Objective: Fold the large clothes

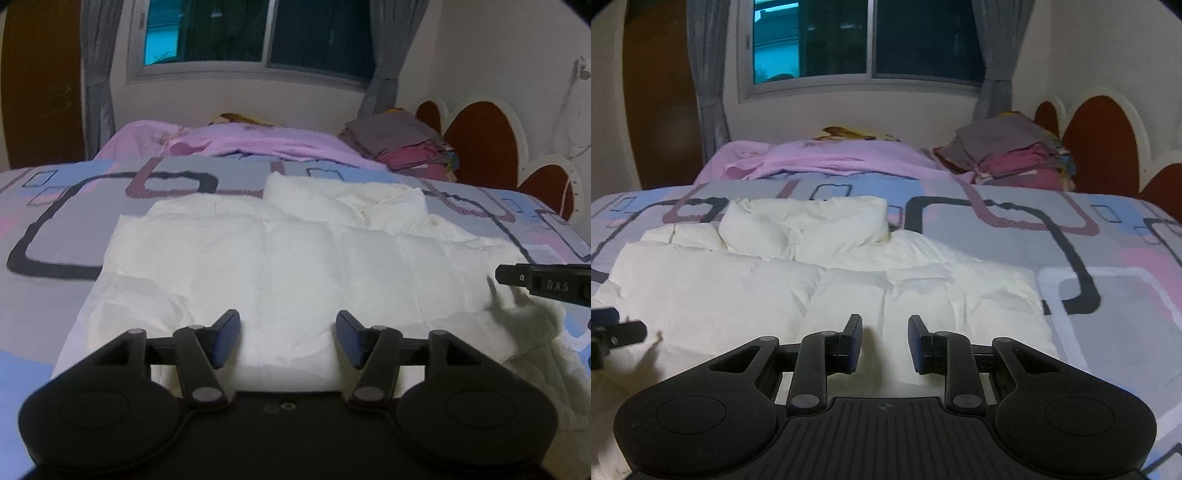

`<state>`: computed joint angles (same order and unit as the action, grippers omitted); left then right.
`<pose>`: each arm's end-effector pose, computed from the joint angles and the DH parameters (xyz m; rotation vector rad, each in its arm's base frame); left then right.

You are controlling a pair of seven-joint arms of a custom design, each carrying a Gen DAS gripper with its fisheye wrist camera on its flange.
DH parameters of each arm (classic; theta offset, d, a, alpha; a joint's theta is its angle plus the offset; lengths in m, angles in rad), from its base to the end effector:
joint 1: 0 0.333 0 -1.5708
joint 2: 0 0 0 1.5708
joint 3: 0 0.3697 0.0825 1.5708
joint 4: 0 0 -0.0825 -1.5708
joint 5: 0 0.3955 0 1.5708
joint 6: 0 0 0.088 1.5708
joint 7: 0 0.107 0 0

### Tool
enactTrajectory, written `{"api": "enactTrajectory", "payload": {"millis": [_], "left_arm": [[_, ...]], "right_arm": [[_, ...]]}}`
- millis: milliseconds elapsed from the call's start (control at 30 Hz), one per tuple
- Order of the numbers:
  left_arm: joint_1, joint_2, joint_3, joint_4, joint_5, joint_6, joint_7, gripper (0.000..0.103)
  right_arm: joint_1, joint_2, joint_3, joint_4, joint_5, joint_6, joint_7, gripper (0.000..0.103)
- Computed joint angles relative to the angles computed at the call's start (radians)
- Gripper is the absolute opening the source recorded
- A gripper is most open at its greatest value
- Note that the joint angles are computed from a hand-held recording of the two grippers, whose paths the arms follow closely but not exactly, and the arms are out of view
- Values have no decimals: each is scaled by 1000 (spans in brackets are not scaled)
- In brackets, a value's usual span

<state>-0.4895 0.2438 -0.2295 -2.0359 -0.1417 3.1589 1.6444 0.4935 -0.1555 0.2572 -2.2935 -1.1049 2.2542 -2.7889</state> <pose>0.5132 -0.4159 0.4790 -1.1959 2.3152 -1.1660 0.3872 0.3337 0.4830 -1.2644 2.0642 -0.9578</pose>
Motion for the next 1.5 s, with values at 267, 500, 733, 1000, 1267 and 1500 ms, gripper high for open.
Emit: {"api": "enactTrajectory", "payload": {"millis": [267, 500, 733, 1000, 1267, 1500], "left_arm": [[-279, -28, 313, 6, 280, -66, -333, 62], [-389, -51, 436, 7, 561, -94, -614, 63], [-370, -113, 415, -31, 720, -132, -751, 65], [-261, -193, 302, -118, 686, -111, -690, 71], [-190, -327, 233, -313, 377, -62, -405, 74], [-149, -455, 226, -467, 247, -55, -260, 76]], "right_arm": [[-8, -49, -3, -78, 18, 69, -29, 62], [-23, -101, 1, -138, 82, 122, -79, 62], [-34, -181, 39, -174, 95, 131, -57, 62], [-1, -234, 112, -166, 153, 71, -51, 62], [97, -206, 212, -120, 240, -100, -11, 89], [214, -150, 249, -62, 326, -267, 72, 89]]}}
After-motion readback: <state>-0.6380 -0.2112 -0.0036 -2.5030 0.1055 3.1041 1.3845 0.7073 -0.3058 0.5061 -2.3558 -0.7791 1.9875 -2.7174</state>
